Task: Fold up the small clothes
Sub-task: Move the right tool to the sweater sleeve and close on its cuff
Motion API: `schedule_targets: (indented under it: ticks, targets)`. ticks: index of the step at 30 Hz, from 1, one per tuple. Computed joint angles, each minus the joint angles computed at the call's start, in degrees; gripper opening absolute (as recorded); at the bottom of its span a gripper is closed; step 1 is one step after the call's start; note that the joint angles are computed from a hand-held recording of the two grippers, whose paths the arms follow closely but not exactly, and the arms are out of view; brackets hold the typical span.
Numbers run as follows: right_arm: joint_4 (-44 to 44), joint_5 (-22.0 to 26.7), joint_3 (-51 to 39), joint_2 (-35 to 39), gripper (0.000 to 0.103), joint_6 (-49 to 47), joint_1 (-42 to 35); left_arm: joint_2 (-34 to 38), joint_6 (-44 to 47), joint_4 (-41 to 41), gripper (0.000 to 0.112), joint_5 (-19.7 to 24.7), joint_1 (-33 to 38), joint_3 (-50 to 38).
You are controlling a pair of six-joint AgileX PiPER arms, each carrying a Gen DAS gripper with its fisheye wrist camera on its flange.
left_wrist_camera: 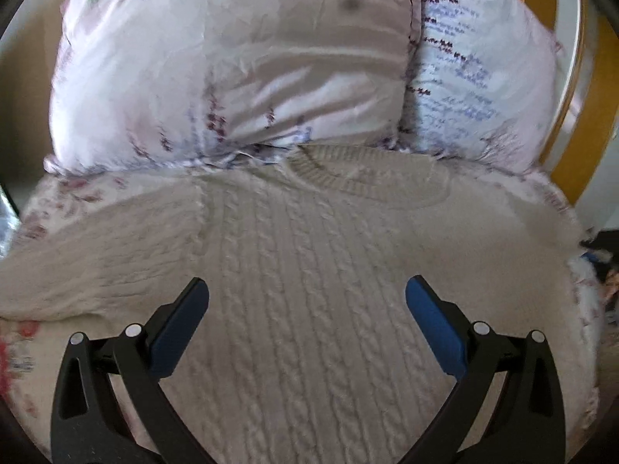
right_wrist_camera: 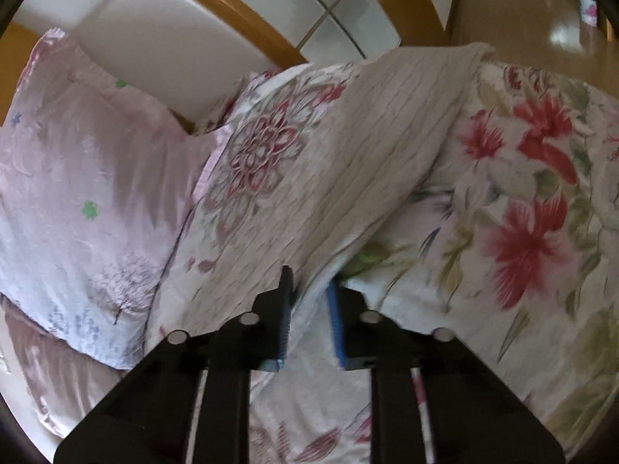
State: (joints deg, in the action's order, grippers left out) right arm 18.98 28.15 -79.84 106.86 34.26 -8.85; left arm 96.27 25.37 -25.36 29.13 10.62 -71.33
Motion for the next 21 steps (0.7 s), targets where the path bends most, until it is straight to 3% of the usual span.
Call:
schedule_targets:
  ticks: [7, 11, 14, 17, 21]
  targets:
    - [-19.4, 3.8, -4.8, -0.1, 0.011, 11.0, 5.1, 2.6, 11.8, -15.9, 0.101, 2.8, 3.9, -0.8]
    - [-24.6, 3.8, -7.2, -2.0, 0.010, 11.1, 9.6, 2.2, 19.8, -25.2, 0.101, 2.2, 5.6, 0.7]
    - [-19.8, 2.6, -9.8, -3.3, 0.010, 2.9, 14.5, 2.1, 22.4, -28.1, 0.101, 1.3, 5.9, 1.2]
    - [-10.5, 2.1, -12.2, -2.8, 0.010, -8.9, 19.7, 3.4, 23.1, -29.5, 0.101, 3.2, 6.7, 0.1]
    - [0.2, 7.4, -18.9, 3.9, 0.010, -21.9, 27.4, 4.8, 22.6, -30.1, 0.101, 3.2, 7.4, -0.4]
